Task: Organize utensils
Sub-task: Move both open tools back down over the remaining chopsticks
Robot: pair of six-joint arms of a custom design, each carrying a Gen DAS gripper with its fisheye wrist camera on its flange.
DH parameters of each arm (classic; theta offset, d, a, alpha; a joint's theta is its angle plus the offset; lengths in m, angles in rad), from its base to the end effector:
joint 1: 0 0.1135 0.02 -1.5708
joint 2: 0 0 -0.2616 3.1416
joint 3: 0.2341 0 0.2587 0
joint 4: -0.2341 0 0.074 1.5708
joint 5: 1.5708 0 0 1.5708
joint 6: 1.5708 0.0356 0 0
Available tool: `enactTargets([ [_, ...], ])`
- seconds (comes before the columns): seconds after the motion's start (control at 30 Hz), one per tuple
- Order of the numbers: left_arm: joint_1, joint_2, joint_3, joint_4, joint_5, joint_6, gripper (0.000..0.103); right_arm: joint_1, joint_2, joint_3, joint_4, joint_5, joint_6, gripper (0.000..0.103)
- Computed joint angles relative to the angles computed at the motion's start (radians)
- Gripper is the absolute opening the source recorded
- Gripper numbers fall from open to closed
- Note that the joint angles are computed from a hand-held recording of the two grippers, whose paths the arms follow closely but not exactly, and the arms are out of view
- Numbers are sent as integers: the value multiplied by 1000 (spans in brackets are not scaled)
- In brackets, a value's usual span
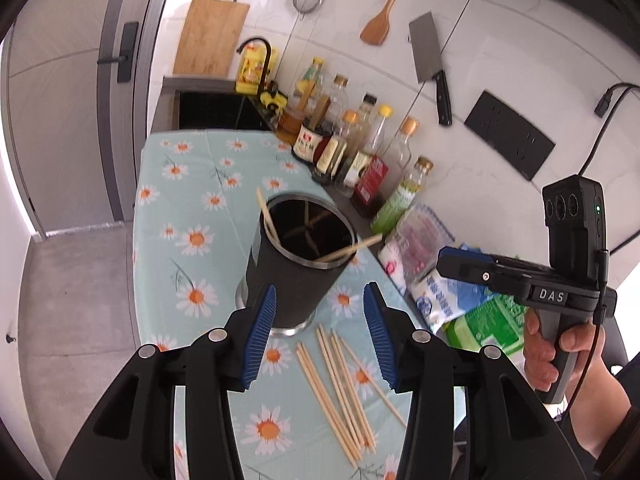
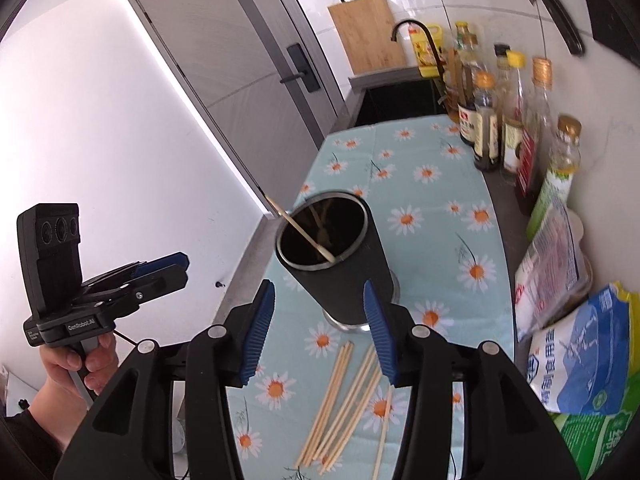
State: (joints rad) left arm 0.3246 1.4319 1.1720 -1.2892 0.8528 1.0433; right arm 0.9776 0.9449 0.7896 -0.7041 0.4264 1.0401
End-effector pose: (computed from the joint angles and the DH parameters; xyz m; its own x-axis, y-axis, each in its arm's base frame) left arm 0.2403 0.0526 0.2685 -0.6449 0.3828 -0.6615 0.7209 0.5920 -0.3603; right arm 0.1207 0.1527 0.2653 -0.7352 0.3142 -0.6006 0.0595 0.9126 0.4045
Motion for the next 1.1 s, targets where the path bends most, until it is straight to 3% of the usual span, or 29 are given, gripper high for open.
enactTargets([
  [0.17, 10, 22, -75, 33, -68, 48, 44, 18, 27, -80, 8, -54, 60, 47],
  [0.37, -1, 55, -147, 96, -131, 31, 44, -3, 95, -171, 88, -154, 77, 47],
  [0.5, -8, 73, -191, 140, -166, 23, 44, -55, 201, -195, 148, -278, 49, 47],
  [0.9, -16, 150, -288, 261, -289, -33, 44, -174, 590, -74, 128, -482, -17, 46],
  [1.1, 1, 180, -326, 269, -310, -24, 44, -185, 762, 40, 65, -526, -57, 30],
])
